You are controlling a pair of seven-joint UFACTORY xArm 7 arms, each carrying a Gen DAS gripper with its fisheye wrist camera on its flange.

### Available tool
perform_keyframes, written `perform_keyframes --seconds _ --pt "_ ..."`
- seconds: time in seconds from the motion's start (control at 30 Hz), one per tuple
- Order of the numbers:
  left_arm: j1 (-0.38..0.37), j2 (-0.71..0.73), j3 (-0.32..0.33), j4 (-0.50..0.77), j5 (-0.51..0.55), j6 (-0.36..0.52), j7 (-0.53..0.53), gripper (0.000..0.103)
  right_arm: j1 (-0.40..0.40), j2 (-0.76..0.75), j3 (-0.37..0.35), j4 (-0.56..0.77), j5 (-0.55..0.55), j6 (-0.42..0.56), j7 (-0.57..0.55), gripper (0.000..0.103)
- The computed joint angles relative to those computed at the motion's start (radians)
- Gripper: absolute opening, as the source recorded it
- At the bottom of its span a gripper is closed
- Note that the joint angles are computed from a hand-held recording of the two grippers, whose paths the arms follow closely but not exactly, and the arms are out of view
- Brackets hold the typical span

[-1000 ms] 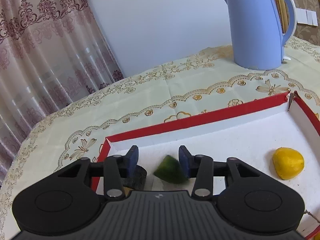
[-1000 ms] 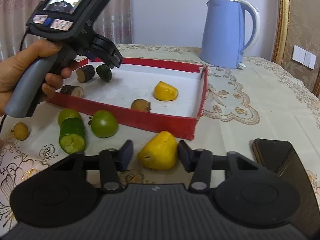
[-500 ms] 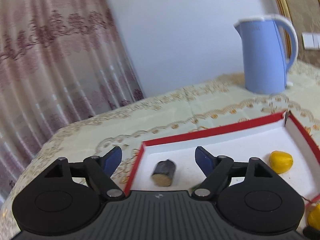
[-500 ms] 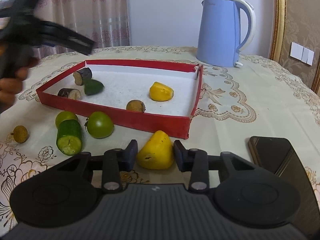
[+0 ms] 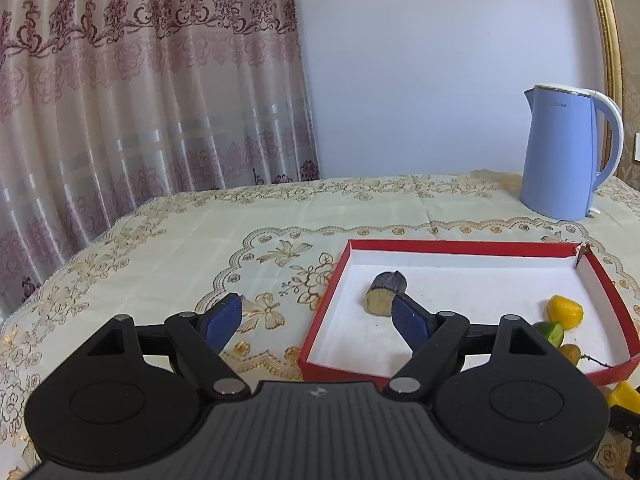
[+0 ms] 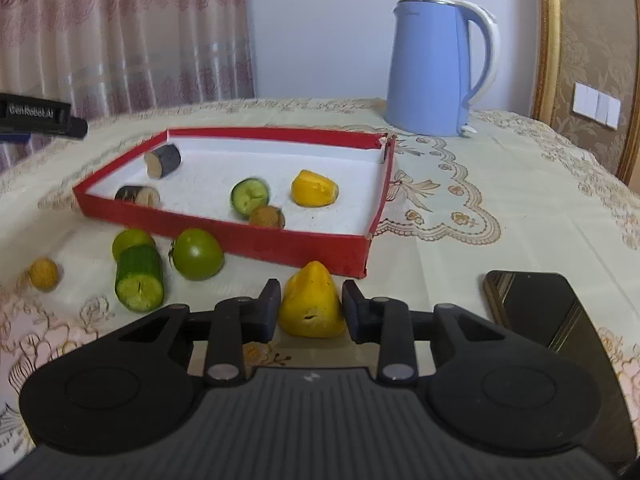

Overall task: Organize fruits
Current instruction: 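Close the right gripper on the yellow mango piece while the left gripper withdraws, then carry the yellow mango piece into the tray and open the right gripper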

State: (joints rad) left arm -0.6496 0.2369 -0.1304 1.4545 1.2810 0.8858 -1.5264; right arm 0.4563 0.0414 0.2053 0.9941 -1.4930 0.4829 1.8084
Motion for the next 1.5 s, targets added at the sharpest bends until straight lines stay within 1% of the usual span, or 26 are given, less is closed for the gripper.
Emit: perform_keyframes --seconds 0.07,0.13,0.23,0.37,0.43,0.63,0.7,0.77,0.87,0.9,0.93,0.97,1.0,1.03,1.1,1.13,1.17,1.23,1.3,1.37,1.4,1.43,1.5 --pt "0.002 -0.014 -0.003 -0.019 0.000 -0.010 -0.003 0.082 0.017 0.019 0.013 0.017 0.062 0.063 -0.107 0.035" --pt "0.003 -0.024 -0.006 -0.033 0.005 -0.014 -0.012 0.082 0.038 0.030 0.018 0.029 0.060 0.112 -0.145 0.034" --pt "0.007 -0.029 -0.013 -0.041 0.004 -0.014 -0.010 0.082 0.041 0.028 0.007 0.033 0.080 0.091 -0.168 0.033" --pt "0.015 -0.042 -0.019 -0.064 -0.007 -0.027 -0.010 0.082 0.037 0.002 0.002 0.008 0.060 0.069 -0.119 0.032" --pt "0.020 -0.047 -0.022 -0.073 -0.014 -0.029 -0.008 0.082 0.030 -0.017 0.003 -0.007 0.041 0.057 -0.080 0.028" --pt "0.034 -0.060 -0.029 -0.093 -0.032 -0.036 -0.008 0.082 0.003 -0.056 0.017 -0.022 0.013 0.040 -0.033 0.027" --pt "0.038 -0.066 -0.031 -0.101 -0.036 -0.041 -0.008 0.082 -0.010 -0.061 0.013 -0.019 -0.018 0.015 0.015 0.027" --pt "0.039 -0.067 -0.033 -0.101 -0.037 -0.033 -0.011 0.082 -0.020 -0.059 0.013 0.005 -0.061 0.007 0.049 0.027" --pt "0.041 -0.061 -0.035 -0.092 -0.049 -0.036 0.000 0.082 -0.024 -0.005 0.010 0.093 -0.131 0.064 0.068 0.027" --pt "0.042 -0.062 -0.035 -0.093 -0.054 -0.040 0.003 0.082 -0.022 0.028 -0.001 0.130 -0.114 0.072 0.037 0.051" --pt "0.044 -0.069 -0.035 -0.101 -0.060 -0.050 0.007 0.082 -0.044 0.067 0.025 0.166 -0.056 0.119 -0.033 0.075" --pt "0.047 -0.079 -0.035 -0.112 -0.060 -0.061 0.007 0.082 -0.024 0.082 0.025 0.179 -0.030 0.181 -0.064 0.075" --pt "0.050 -0.096 -0.034 -0.135 -0.045 -0.073 -0.004 0.082 0.022 0.073 -0.008 0.166 -0.046 0.201 -0.067 0.074" --pt "0.054 -0.109 -0.036 -0.152 -0.032 -0.075 -0.013 0.082 0.027 0.049 -0.007 0.133 -0.096 0.179 -0.034 0.075" --pt "0.069 -0.135 -0.040 -0.187 -0.018 -0.082 -0.026 0.082 0.038 0.007 0.001 0.079 -0.122 0.174 0.041 0.075" --pt "0.082 -0.153 -0.042 -0.210 -0.016 -0.109 -0.035 0.082 0.043 -0.015 0.010 0.049 -0.143 0.181 0.090 0.075" --pt "0.101 -0.175 -0.042 -0.241 -0.019 -0.155 -0.045 0.082 0.047 -0.032 0.020 0.024 -0.154 0.192 0.127 0.075" --pt "0.132 -0.207 -0.048 -0.285 -0.016 -0.225 -0.055 0.082 0.049 -0.058 0.036 -0.014 -0.157 0.199 0.175 0.075" --pt "0.157 -0.240 -0.059 -0.334 0.013 -0.287 -0.062 0.082 0.047 -0.067 0.044 -0.034 -0.166 0.182 0.213 0.075" --pt "0.176 -0.263 -0.075 -0.369 0.064 -0.321 -0.070 0.082 0.045 -0.062 0.049 -0.037 -0.168 0.171 0.216 0.078" --pt "0.182 -0.271 -0.084 -0.383 0.088 -0.329 -0.071 0.082 0.047 -0.055 0.054 -0.032 -0.163 0.177 0.208 0.082" --pt "0.186 -0.276 -0.094 -0.392 0.111 -0.332 -0.073 0.082 0.053 -0.050 0.059 -0.029 -0.154 0.187 0.203 0.086" --pt "0.187 -0.286 -0.114 -0.412 0.174 -0.322 -0.086 0.082 0.057 -0.043 0.059 -0.023 -0.166 0.175 0.223 0.089"
